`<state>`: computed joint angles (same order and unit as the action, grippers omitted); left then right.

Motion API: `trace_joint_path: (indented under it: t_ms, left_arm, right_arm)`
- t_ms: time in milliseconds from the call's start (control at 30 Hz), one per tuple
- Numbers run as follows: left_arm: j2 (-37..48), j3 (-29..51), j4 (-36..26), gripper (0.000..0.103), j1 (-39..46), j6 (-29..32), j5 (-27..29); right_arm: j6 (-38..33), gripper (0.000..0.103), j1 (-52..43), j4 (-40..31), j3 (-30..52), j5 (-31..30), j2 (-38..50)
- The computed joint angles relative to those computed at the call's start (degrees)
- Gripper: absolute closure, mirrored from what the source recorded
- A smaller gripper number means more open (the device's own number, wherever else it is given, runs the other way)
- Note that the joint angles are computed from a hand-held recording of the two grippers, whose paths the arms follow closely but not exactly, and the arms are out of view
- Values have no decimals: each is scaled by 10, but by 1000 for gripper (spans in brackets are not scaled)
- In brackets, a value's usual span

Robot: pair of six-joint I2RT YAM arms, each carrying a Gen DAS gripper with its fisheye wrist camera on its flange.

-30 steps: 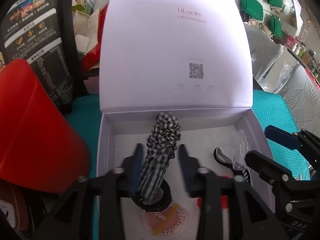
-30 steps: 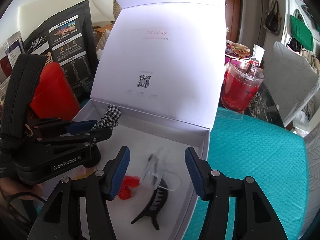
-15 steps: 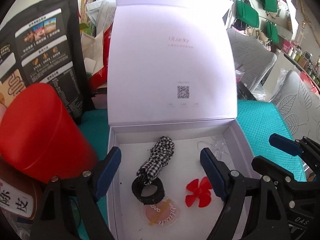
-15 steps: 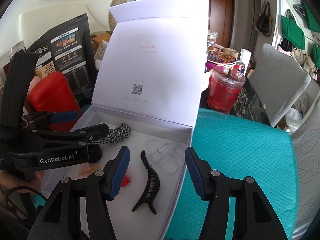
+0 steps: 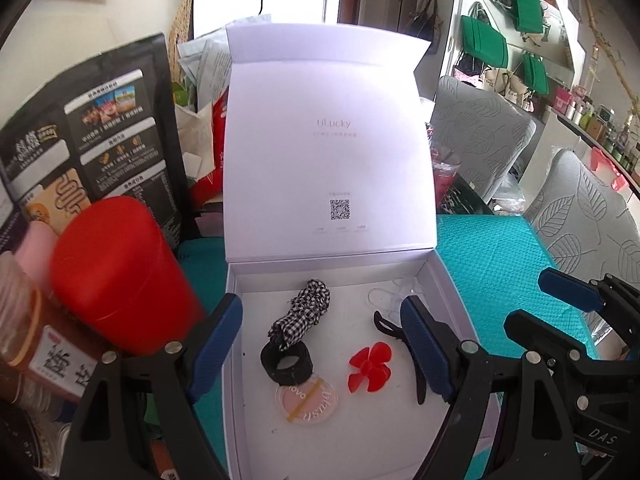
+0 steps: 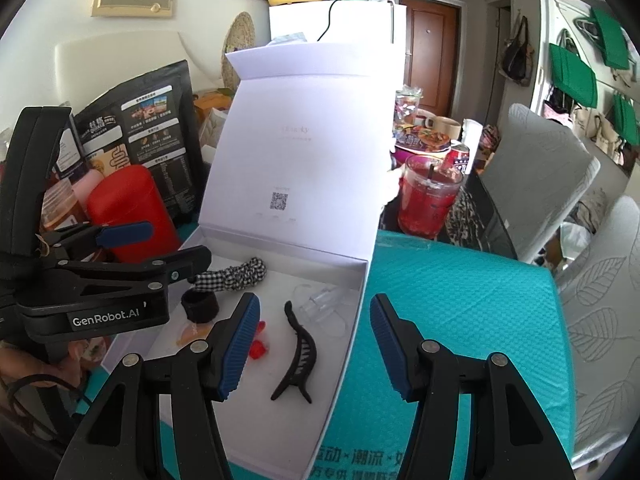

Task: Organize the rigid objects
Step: 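Lift both open tools up away from the box, then move both tools toward the yellow lollipop and marbled beige claw clip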

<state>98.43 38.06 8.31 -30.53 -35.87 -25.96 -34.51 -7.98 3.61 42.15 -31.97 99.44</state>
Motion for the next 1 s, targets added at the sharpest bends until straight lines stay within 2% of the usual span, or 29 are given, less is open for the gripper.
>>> trace_joint_path:
  t_ms: [567, 833, 1000]
  left_arm:
    - [-110, -13, -127, 21, -131, -87, -114]
    - [-122, -2, -192, 21, -208, -153, -162]
    - [-118, 3, -225, 21, -259, -203, -185]
  right_arm:
    - [-75, 45, -101, -78, -76, -80, -144]
    - [-148, 45, -176, -142, -106, -127, -199]
    - [-217, 45, -236, -200, -119, -160, -225]
